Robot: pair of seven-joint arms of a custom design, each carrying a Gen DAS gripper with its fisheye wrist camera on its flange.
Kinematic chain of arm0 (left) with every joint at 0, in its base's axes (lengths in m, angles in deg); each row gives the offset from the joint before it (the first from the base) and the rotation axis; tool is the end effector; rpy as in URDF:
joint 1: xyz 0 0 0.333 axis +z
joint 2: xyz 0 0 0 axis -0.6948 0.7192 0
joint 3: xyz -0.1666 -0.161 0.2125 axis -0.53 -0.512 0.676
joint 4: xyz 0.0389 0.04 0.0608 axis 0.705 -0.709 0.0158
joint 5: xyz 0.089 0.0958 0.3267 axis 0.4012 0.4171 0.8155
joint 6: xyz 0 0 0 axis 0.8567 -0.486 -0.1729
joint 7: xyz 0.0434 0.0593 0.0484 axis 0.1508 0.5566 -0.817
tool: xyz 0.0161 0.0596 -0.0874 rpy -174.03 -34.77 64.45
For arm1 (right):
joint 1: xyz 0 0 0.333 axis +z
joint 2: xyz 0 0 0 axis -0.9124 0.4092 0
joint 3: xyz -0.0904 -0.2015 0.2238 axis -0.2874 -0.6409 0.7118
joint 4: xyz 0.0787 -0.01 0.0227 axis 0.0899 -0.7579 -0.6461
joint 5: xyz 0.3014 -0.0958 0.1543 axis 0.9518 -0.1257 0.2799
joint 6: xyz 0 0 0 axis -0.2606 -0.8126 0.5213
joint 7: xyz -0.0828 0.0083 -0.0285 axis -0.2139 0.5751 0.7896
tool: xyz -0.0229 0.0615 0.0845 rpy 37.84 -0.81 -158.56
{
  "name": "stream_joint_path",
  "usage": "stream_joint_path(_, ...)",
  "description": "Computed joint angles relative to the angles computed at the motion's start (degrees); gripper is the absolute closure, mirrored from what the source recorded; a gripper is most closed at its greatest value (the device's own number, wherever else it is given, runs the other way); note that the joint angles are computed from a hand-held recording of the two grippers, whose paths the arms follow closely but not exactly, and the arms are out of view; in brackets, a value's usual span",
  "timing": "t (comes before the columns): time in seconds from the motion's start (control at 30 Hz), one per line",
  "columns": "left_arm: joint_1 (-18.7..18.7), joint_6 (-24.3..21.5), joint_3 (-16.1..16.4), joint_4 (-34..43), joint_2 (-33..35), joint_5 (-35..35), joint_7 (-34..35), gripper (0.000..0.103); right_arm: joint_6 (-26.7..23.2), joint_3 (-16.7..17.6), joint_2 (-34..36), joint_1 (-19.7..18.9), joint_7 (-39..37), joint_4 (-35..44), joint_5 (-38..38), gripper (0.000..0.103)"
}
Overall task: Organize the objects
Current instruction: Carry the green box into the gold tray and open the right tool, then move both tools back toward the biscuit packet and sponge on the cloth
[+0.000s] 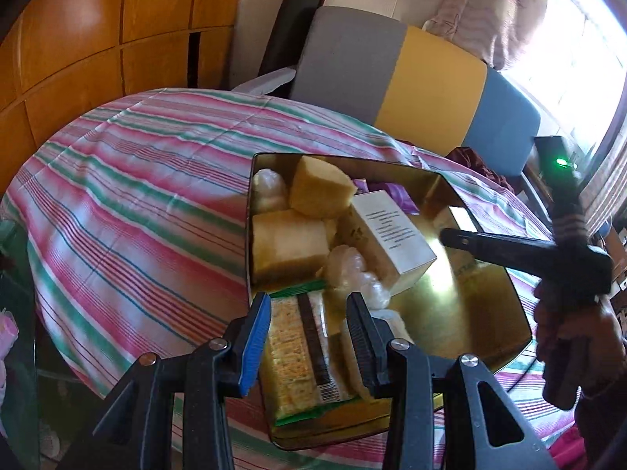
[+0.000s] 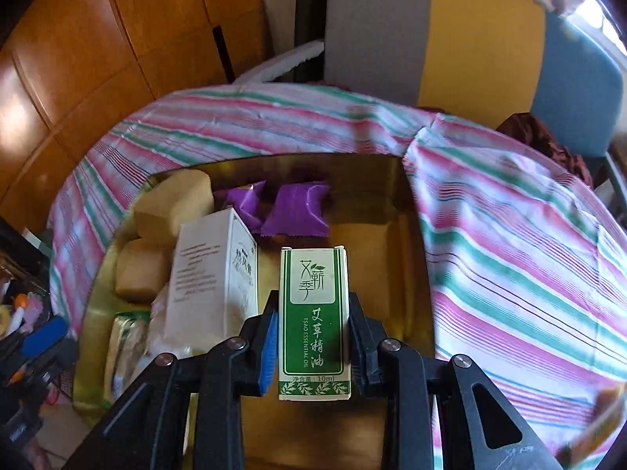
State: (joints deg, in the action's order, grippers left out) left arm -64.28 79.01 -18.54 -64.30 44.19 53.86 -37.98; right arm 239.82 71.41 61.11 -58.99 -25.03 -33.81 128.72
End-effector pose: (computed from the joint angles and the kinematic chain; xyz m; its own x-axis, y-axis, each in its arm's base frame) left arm 0.3223 -0.2663 0.3144 0.5247 -0.8265 0.2039 -0.5910 -0.5260 -0.6116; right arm 0.5463 0.0840 0.3100 0.7457 -0.6592 -0.0975 -0.6020 -0.6037 -0.5226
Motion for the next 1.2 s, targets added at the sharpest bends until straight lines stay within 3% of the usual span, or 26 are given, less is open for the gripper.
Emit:
stream_joint_path(0.17, 0.4, 1.1, 0.4, -0.4, 0.4, 0.4, -0.5, 0.063, 0.2, 0.2, 4.3, 2.2, 5.6, 3.0, -4.6, 0.072)
stream_joint_path(0.4, 0.3, 1.3, 0.5, -0.1, 1.2, 0.2, -0.2, 0.063, -0.2, 1.6, 5.1, 0.9, 4.4, 3.0, -3.6, 0.07)
stream_joint_path(0.47, 0.1, 0.7, 0.3, 0.1, 1.0, 0.0, 0.1, 0.063, -1.4, 1.8, 4.6, 0.1, 3.7, 3.0, -2.3, 0.055)
stream_joint_path(0.57, -0.3, -0.3, 0.0, 0.1, 0.4, -0.5, 0.7, 0.062, -3.5, 1.9, 3.0, -1.4, 1.6, 2.5, 1.0, 0.049)
stream_joint_path(0.93, -2.2, -4.2, -1.6, 1.9, -0.8, -2.2, 4.3, 0.062, -11.2, -3.1, -5.0, -5.4, -5.8, -1.8, 8.7, 0.03)
stream_joint_path(1.2, -3.6, -5.4, -2.1, 4.8, 0.8, -2.5, 7.3, 0.062, -12.0, -6.9, -4.5, -9.4, -4.1, -0.3, 8.5, 0.029)
